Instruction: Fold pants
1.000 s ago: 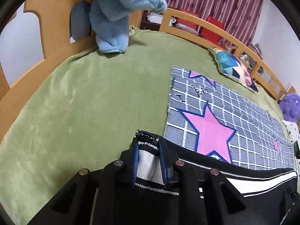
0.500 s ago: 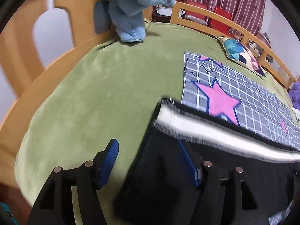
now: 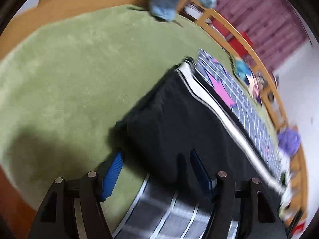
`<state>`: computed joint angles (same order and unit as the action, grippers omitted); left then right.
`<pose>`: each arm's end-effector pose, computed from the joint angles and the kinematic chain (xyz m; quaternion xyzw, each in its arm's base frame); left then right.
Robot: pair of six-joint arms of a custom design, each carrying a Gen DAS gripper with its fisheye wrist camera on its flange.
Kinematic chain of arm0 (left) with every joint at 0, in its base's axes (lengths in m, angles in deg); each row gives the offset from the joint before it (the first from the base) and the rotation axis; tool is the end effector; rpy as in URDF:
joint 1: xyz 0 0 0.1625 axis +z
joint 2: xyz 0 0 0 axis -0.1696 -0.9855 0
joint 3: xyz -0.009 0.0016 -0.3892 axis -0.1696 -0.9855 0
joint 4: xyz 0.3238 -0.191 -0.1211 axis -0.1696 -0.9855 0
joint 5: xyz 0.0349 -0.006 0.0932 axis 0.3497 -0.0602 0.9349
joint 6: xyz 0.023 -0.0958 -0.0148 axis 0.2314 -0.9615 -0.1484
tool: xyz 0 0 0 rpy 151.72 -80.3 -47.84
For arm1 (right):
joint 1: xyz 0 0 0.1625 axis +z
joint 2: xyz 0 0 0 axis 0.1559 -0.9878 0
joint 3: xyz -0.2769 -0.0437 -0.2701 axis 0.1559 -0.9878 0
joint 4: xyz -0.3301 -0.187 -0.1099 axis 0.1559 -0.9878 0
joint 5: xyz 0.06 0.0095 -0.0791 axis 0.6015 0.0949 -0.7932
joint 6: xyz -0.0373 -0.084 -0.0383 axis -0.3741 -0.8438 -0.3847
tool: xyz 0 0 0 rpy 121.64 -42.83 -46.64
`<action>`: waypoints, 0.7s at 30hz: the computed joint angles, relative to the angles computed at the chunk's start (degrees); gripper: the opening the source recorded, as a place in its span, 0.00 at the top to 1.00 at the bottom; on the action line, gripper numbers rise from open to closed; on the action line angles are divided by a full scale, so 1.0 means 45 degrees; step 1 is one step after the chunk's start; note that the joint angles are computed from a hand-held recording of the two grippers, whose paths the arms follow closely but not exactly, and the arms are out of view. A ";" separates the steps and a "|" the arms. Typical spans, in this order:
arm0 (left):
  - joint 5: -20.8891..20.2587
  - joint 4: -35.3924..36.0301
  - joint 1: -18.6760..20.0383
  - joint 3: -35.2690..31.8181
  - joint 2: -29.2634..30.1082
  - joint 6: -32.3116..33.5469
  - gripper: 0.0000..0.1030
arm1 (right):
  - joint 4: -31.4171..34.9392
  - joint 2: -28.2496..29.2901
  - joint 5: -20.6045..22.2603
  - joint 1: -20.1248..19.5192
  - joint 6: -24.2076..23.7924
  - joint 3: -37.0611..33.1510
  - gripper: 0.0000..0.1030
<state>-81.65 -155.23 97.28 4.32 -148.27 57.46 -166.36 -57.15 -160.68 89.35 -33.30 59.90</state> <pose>0.1579 -0.6879 0.4120 -0.2375 0.8444 -0.4446 0.1813 0.2047 -0.8383 0.1148 0.1155 -0.9117 0.2787 0.2790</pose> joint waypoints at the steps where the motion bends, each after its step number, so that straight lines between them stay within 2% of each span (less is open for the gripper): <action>1: 0.0065 -0.0080 0.0102 -0.0251 0.0201 -0.0432 0.58 | -0.0454 -0.0308 -0.0009 -0.0018 0.0022 0.0582 0.35; 2: 0.0227 -0.0223 0.0131 -0.0341 0.0280 -0.0551 0.78 | -0.1034 -0.0655 -0.0094 -0.0023 0.0014 0.1229 0.35; 3: 0.0018 -0.0650 0.0203 -0.0273 0.0217 -0.0429 0.83 | -0.1378 -0.0891 -0.0127 -0.0035 -0.0014 0.1657 0.35; 4: -0.0626 -0.1484 0.0322 0.0046 -0.0010 -0.0279 0.86 | -0.1787 -0.1215 -0.0223 -0.0055 -0.0074 0.2219 0.35; 5: -0.0764 -0.1788 0.0322 0.0243 -0.0156 -0.0217 0.86 | -0.2058 -0.1442 -0.0388 -0.0067 -0.0134 0.2589 0.35; 7: -0.0014 -0.1085 0.0165 0.0032 -0.0047 -0.0086 0.86 | -0.2901 -0.2092 -0.0631 -0.0163 -0.0254 0.3674 0.35; 9: 0.0814 -0.0058 0.0077 -0.0295 0.0202 -0.0498 0.78 | -0.3669 -0.2731 -0.0663 -0.0382 -0.0143 0.4685 0.34; 10: 0.1004 0.0080 0.0065 -0.0228 0.0167 -0.0767 0.71 | -0.3822 -0.2957 -0.0544 -0.0522 -0.0008 0.4966 0.34; 12: 0.1177 -0.0208 -0.0043 0.0257 -0.0180 -0.0985 0.65 | -0.3961 -0.3376 -0.0208 -0.0846 0.0467 0.5461 0.34; 14: 0.2219 -0.0065 -0.0385 0.0553 -0.0403 -0.1158 0.51 | -0.4059 -0.3711 0.0249 -0.1255 0.0974 0.5734 0.34; 16: 0.3011 0.0062 -0.0718 0.0892 -0.0576 -0.0984 0.47 | -0.4308 -0.3816 0.0678 -0.1567 0.1273 0.5766 0.33; 19: 0.3560 0.0396 -0.1217 0.1273 -0.0773 -0.0633 0.45 | -0.4456 -0.3435 0.1402 -0.2097 0.1558 0.4811 0.30; 21: 0.4046 0.0673 -0.1618 0.1379 -0.0701 -0.0532 0.43 | -0.4082 -0.2690 0.1326 -0.2414 0.1723 0.3201 0.30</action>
